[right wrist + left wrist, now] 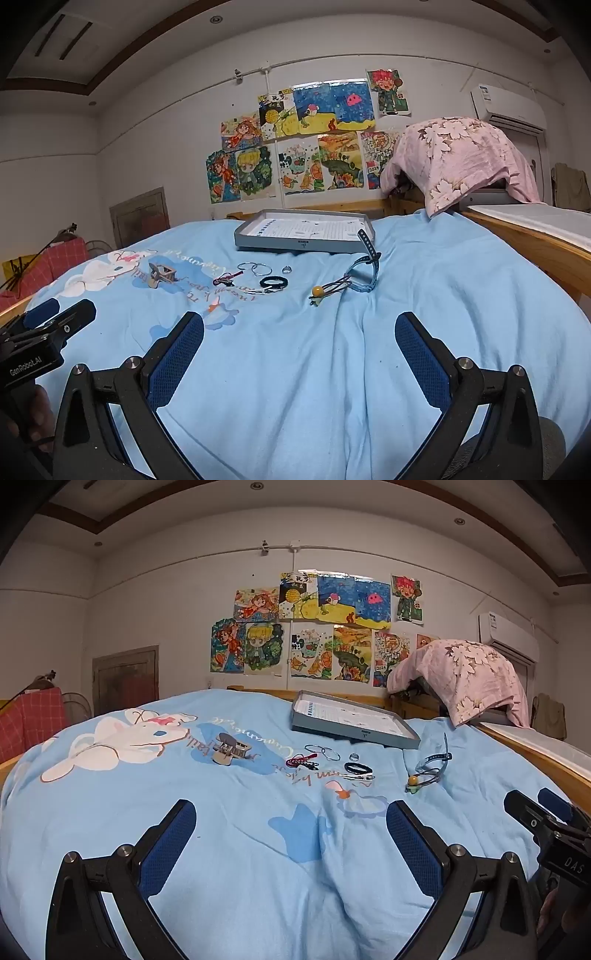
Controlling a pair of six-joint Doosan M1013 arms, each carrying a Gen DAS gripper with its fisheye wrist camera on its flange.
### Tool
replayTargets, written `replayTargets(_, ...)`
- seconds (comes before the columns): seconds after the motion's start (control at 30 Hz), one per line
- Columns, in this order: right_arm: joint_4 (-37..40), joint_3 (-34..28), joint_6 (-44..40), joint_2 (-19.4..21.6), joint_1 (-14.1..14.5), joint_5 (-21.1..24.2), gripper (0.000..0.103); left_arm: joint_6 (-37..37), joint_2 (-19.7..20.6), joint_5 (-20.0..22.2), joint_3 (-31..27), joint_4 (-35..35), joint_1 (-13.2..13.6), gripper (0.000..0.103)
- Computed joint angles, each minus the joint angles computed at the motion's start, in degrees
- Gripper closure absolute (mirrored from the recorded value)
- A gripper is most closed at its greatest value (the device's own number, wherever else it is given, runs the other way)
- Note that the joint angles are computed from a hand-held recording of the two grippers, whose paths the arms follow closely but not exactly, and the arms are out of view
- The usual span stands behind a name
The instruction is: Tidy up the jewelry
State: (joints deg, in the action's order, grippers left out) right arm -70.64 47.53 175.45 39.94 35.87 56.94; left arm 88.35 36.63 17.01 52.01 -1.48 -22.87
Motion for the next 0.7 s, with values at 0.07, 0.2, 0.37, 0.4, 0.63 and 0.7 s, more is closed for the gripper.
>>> replayTargets(0.07, -0.07, -0.01, 0.04, 0.04, -0.01, -0.04, 0.001, -0.11, -0.01, -0.10, 0.03, 0.22, 0.00, 0.000)
replayTargets(0.2, -0.45, 0.09, 0.35, 0.02, 0.03, -0.07, 0.001, -0.45, -0.02, -0.18, 0.07, 0.77, -0.03, 0.000)
replayTargets(0.37, -0.38, -0.02, 0.31, 0.08, 0.01, -0.11, 0.001, -0.74, -0.02, -0.21, 0.06, 1.18, -0.05, 0.000)
replayTargets(0.4, -0.40, -0.04, 0.28, 0.09, 0.02, -0.10, 0.001, -1.04, -0.01, -0.16, 0.04, 1.44, -0.06, 0.000)
replayTargets(0.63, -0.43, -0.13, 0.28, 0.12, 0.08, -0.03, 0.001, -0.81, -0.01, -0.18, 0.05, 1.05, -0.05, 0.000)
replayTargets(0.7, -0.46, -0.14, 0.31, 0.12, 0.09, 0.02, 0.001, -0.53, -0.02, -0.16, 0.05, 0.78, -0.04, 0.000)
